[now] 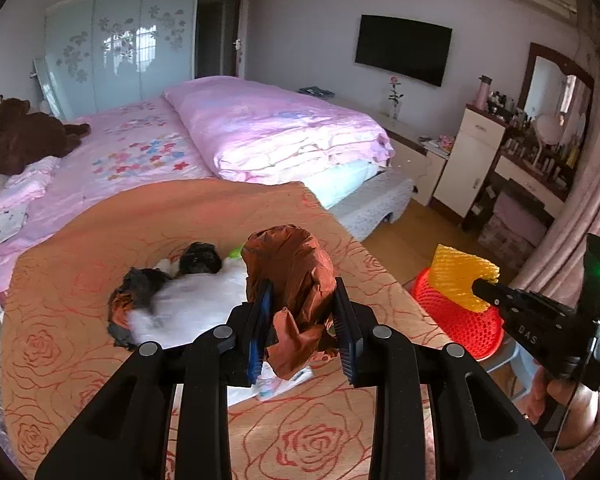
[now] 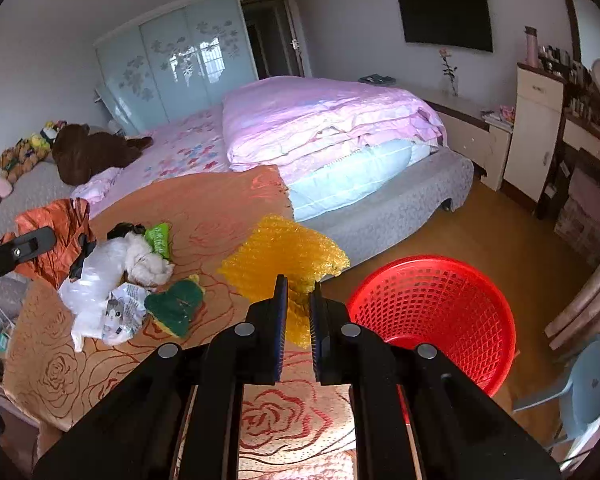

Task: Collect trash
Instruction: 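Carry the yellow foam net and brown paper over the red basket and release both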

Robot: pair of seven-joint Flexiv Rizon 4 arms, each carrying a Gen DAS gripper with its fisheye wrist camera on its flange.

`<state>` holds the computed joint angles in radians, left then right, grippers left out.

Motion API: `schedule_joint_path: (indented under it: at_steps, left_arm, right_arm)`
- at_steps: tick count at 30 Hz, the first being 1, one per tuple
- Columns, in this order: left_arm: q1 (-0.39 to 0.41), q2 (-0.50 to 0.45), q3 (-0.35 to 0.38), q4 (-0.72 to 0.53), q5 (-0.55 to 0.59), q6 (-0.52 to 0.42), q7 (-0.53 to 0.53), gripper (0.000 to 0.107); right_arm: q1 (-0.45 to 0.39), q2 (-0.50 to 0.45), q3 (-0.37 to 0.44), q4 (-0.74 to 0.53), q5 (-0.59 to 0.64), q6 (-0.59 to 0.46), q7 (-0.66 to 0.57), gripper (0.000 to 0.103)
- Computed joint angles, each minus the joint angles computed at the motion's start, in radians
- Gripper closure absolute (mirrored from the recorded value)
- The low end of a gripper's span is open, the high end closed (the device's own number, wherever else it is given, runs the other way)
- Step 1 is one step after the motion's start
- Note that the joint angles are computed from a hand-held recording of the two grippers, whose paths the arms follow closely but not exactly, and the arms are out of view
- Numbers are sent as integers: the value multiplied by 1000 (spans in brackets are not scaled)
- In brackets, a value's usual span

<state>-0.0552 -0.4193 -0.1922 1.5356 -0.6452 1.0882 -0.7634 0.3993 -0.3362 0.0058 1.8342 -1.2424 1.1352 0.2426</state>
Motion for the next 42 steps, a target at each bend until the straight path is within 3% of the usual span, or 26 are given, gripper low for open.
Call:
schedule_joint_path:
  at_steps: [6, 13, 21, 29, 35, 39, 42]
  left_arm:
    - [4, 6, -19, -11, -56, -27, 30, 79]
    - [-60, -34, 3, -66, 57, -28, -36, 79]
    - [-128, -120, -19, -158, 163, -71, -70, 79]
    - [-226, -276, -17, -360, 268, -250, -123, 79]
    - [-287, -357, 3, -462, 337, -322, -143, 78]
    - [-300, -388, 3, -494, 351, -342, -150, 72]
    - [-307, -399, 6, -504, 360, -344, -152, 58]
  right_arm:
    - [-14, 25, -2, 18, -33, -5, 40, 92]
    - [-44, 52, 14, 61, -4, -54, 40, 92]
    - [-87, 94, 24, 145, 30, -102, 73, 92]
    - [-140, 105, 26, 222, 60, -68, 135, 92]
    - [-159, 79, 17, 247, 99, -17, 144, 91]
    - [-162, 65, 6, 255, 125, 16, 140, 91]
    - [-161, 56, -3, 260, 131, 35, 139, 90]
